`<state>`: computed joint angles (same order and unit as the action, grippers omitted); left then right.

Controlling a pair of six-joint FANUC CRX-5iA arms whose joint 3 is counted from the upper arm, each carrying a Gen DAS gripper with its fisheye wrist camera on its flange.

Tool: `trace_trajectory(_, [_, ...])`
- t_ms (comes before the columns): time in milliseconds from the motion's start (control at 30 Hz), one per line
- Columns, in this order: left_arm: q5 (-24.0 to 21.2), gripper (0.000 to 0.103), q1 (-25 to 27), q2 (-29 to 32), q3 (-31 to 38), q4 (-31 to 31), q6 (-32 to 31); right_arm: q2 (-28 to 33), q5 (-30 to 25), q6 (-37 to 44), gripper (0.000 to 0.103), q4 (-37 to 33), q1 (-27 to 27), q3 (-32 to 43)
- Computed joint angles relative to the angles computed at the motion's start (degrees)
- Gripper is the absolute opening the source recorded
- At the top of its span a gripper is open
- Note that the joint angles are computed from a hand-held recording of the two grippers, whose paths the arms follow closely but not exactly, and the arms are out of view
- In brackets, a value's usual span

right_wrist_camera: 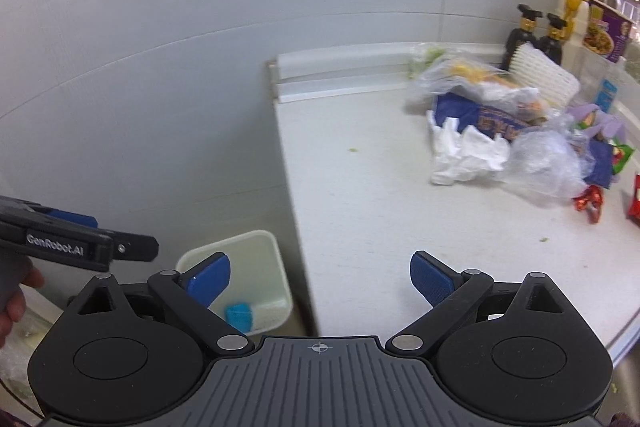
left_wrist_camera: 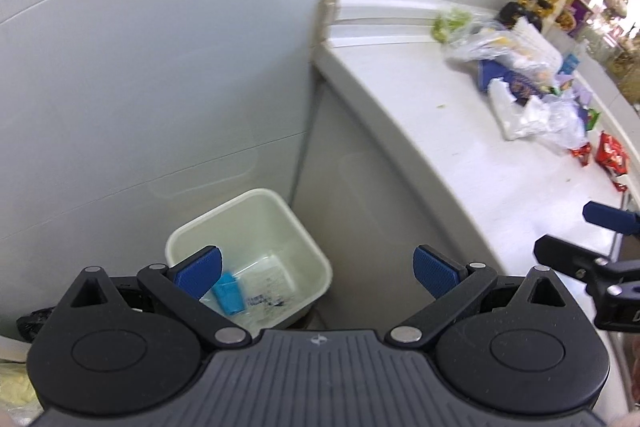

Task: Collect trash
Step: 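Move both open tools up from the wastebasket toward the cluttered counter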

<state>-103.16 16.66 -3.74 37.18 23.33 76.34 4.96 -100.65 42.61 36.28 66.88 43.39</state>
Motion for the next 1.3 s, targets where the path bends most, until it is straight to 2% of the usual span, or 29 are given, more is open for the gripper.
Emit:
trace_trajectory(367, [5.3, 0.102, -11.8, 3.6, 3.9, -2.3, 4.0, -8.1, 1.0, -0.9, 0.098, 3.5, -3.6, -9.9])
trace_trajectory(533, [8.0, 0.102, -17.3, 6.4, 6.5, -3.7, 6.3, -10.6, 3.6, 1.7, 0.098, 3.7, -7.8, -12.7])
trace_trajectory(633, [12.1, 0.102, -19.7, 6.8, 6.1, -3.5, 7.7, -11.9, 6.4, 4.7, 0.098, 3.4, -10.9, -14.3])
trace_trajectory(933, [18.1, 0.102, -26.2, 12.4, 10.0, -3.8, 13.2, -11.1, 14.3, 17.0, 0.099, -3.0, -22.7, -14.8])
trace_trajectory(1133, [19.8, 0.099, -28.5, 15.0, 10.7, -3.5, 14.3, -10.1, 17.3, 20.5, 0.099, -6.9, -27.5, -14.8])
trace_trajectory(1300, [19.1, 0.090, -29.4, 16.8, 11.5, -4.1, 15.4, -9.0, 18.7, 23.6, 0.099, -9.2, -29.8, -14.5])
